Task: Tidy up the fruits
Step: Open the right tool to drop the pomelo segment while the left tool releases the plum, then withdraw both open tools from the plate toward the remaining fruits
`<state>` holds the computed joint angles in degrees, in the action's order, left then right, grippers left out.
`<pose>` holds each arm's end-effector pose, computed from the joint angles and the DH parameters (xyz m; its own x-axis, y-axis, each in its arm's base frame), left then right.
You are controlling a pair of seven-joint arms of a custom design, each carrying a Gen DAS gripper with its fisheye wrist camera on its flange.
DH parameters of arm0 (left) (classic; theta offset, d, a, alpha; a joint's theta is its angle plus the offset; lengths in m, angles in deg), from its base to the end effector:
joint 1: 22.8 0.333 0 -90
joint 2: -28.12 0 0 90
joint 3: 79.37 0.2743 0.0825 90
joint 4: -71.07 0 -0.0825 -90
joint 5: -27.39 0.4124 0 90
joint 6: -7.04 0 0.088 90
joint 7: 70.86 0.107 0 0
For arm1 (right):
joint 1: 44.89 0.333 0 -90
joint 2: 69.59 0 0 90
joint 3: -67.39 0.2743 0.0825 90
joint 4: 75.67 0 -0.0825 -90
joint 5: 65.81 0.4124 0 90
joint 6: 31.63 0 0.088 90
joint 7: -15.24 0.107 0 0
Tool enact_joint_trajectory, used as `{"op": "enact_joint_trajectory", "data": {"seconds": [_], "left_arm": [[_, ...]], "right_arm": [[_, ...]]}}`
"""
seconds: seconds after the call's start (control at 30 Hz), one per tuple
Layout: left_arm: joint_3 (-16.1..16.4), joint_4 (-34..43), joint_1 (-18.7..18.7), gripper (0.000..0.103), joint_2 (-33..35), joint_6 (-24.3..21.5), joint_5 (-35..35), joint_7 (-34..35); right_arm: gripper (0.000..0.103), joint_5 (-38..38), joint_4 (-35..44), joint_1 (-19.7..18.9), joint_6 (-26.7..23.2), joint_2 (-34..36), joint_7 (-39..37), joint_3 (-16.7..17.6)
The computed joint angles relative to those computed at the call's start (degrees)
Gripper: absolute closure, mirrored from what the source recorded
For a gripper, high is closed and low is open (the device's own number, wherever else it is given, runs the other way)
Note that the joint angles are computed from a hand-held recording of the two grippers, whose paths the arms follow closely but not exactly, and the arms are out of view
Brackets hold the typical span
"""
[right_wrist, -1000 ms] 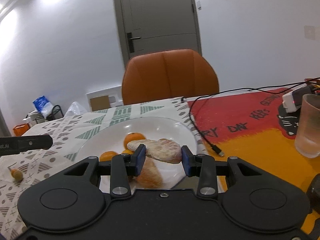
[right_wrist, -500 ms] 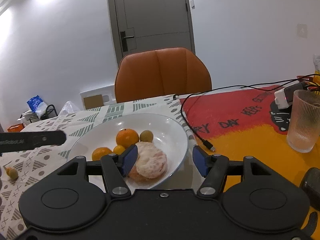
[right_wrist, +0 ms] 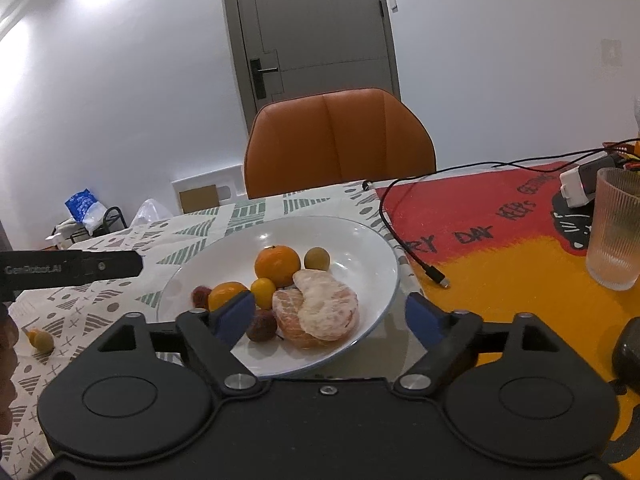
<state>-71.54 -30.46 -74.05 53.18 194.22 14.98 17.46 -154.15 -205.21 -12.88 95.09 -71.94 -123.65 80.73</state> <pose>0.5193 -0.4787 0.3929 -0.5810 -0.8015 0.1417 -0.4714 0.1895 -0.8613 0.4144 0.3724 0.3445 -0.3152 -0.9348 -0.1638 -0.3096 0.2645 -0.9133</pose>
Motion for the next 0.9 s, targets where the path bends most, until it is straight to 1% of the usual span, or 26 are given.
{"op": "enact_joint_trajectory", "data": {"seconds": [0.03, 0.1, 0.2, 0.23, 0.3, 0.33, 0.37, 0.43, 0.47, 0.5, 0.53, 0.57, 0.6, 0.67, 0.77, 0.83, 0.9], "left_arm": [[1.8, -0.9, -1.4, 0.031, -0.5, 0.3, -0.2, -0.4], [3.3, -2.7, -2.6, 0.026, -1.6, 1.1, -1.0, -0.6], [6.2, -4.6, -4.9, 0.023, -2.8, 1.6, -3.3, -0.3], [6.2, -5.2, -4.9, 0.023, -3.3, 1.7, -4.0, 0.0], [3.8, -6.6, -2.3, 0.023, -4.5, 2.1, -4.8, 1.0], [4.2, -7.0, -2.6, 0.023, -4.9, 1.8, -5.4, 1.3], [3.7, -7.7, -2.1, 0.023, -5.4, 1.8, -5.8, 1.5], [-1.1, -9.2, 2.8, 0.023, -6.7, 2.9, -6.2, 2.1], [-2.1, -9.8, 3.7, 0.023, -7.1, 3.3, -6.9, 2.5], [-1.7, -10.5, 3.4, 0.023, -7.5, 3.8, -7.9, 3.0], [-0.5, -11.0, 2.3, 0.023, -7.8, 4.2, -9.0, 3.9], [2.7, -11.3, -0.9, 0.023, -8.0, 4.2, -10.8, 5.0], [4.7, -11.7, -2.9, 0.023, -8.2, 4.3, -12.3, 6.1], [4.9, -12.7, -3.0, 0.023, -9.0, 4.9, -13.9, 7.5], [7.4, -13.8, -5.5, 0.023, -9.9, 5.5, -17.7, 10.2], [6.9, -14.5, -4.9, 0.023, -10.6, 5.8, -19.2, 11.6], [8.8, -15.2, -6.8, 0.023, -11.1, 6.2, -22.1, 13.8]], "right_arm": [[0.019, -0.2, 0.1, 0.0, 0.3, 0.1, 0.1, 0.0], [0.015, -1.0, 0.2, 0.0, 1.3, 0.1, 0.9, -0.1], [0.011, -1.8, 0.8, 0.0, 2.0, 0.6, 1.1, -0.1], [0.011, -2.1, 1.0, 0.1, 2.3, 0.7, 1.3, -0.1], [0.007, -2.7, 1.3, 0.2, 2.8, 1.0, 1.8, -0.2], [0.006, -3.0, 1.6, 0.2, 3.0, 1.2, 2.0, -0.2], [0.006, -3.1, 1.9, 0.3, 3.0, 1.4, 1.9, -0.2], [0.006, -3.2, 2.5, 0.5, 3.2, 2.0, 1.9, -0.3], [0.006, -3.4, 2.8, 0.6, 3.4, 2.2, 1.9, -0.4], [0.006, -3.8, 3.1, 0.7, 3.8, 2.4, 2.1, -0.5], [0.006, -4.2, 3.4, 0.7, 4.3, 2.7, 2.3, -0.6], [0.006, -4.5, 3.7, 0.8, 4.5, 2.9, 2.3, -0.6], [0.006, -4.6, 3.9, 1.0, 4.6, 3.1, 2.2, -0.6], [0.006, -4.8, 4.6, 1.2, 4.8, 3.6, 1.9, -0.7], [0.006, -5.2, 5.8, 1.5, 5.3, 4.5, 1.5, -1.0], [0.006, -5.5, 6.5, 1.8, 5.6, 5.0, 1.3, -1.1], [0.006, -5.7, 7.3, 2.1, 5.8, 5.7, 1.0, -1.3]]}}
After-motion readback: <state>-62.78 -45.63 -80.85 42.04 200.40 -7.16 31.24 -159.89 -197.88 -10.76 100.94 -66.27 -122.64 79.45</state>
